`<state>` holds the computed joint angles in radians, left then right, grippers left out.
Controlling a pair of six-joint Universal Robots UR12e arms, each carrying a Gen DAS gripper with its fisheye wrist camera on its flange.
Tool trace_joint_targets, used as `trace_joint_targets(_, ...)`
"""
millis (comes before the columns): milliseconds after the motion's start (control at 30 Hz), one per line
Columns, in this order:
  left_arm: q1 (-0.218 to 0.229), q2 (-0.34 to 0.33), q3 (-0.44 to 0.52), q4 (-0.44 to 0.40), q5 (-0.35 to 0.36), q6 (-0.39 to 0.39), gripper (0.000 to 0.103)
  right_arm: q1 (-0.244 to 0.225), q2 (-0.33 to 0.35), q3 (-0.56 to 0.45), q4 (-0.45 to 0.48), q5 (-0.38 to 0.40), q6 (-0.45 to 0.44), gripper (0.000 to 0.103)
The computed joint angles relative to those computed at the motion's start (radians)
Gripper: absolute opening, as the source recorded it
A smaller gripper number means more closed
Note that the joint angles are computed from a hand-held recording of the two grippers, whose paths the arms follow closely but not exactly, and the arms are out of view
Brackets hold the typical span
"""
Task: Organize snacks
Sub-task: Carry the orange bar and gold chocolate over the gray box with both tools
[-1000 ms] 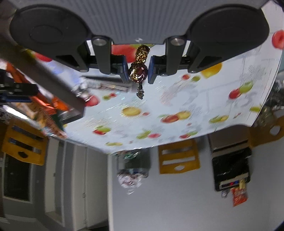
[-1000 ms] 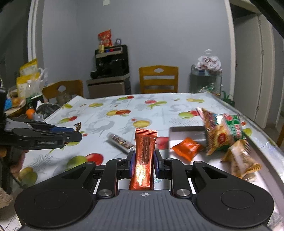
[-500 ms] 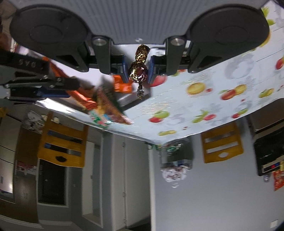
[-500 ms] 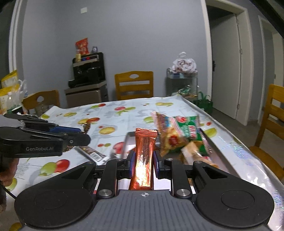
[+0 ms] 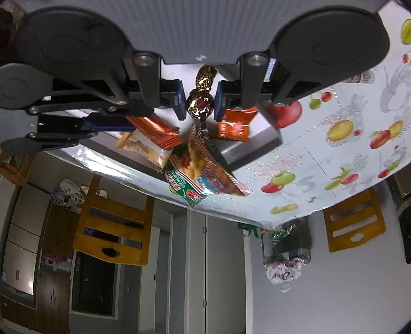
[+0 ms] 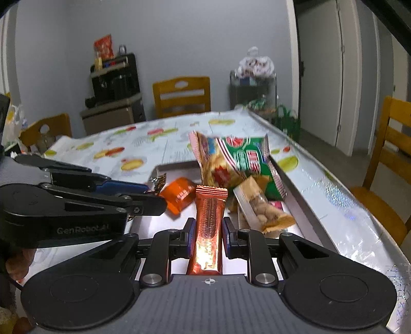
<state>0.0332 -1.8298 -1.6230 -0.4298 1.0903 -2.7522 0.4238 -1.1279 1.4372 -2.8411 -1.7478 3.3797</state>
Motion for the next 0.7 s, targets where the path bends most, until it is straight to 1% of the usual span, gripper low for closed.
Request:
trace_joint_targets(100, -0.009, -0.014, 0.016, -0.023, 0.016, -0.002, 0.021, -0.007, 0.003, -0.012, 0.04, 0.019, 0.007, 0.024)
trace_joint_targets(200, -0.015, -0.028, 0.036, -0.056, 0.032, -0.002, 0.021, -0.009, 0.009, -0.026, 0.074, 0.016, 0.003, 0.024)
trace_joint_targets(300, -0.016, -0.038, 0.05, -0.083, 0.033, -0.004, 0.021, -0.009, 0.013, -0.036, 0.1, 0.013, -0.009, 0.024)
trace_joint_targets(367, -0.016, -0.038, 0.051, -0.093, 0.03, 0.004, 0.021, -0.01, 0.012, -0.035, 0.106, 0.015, -0.008, 0.024)
trace_joint_targets(467, -0.019, -0.041, 0.049, -0.09, 0.047, 0.016, 0.021, -0.01, 0.011, -0.034, 0.111, 0.014, -0.002, 0.024)
trace_joint_targets(700, -0.023, -0.051, 0.057, -0.094, 0.064, 0.012, 0.021, -0.007, 0.013, -0.037, 0.113, 0.0, -0.002, 0.024)
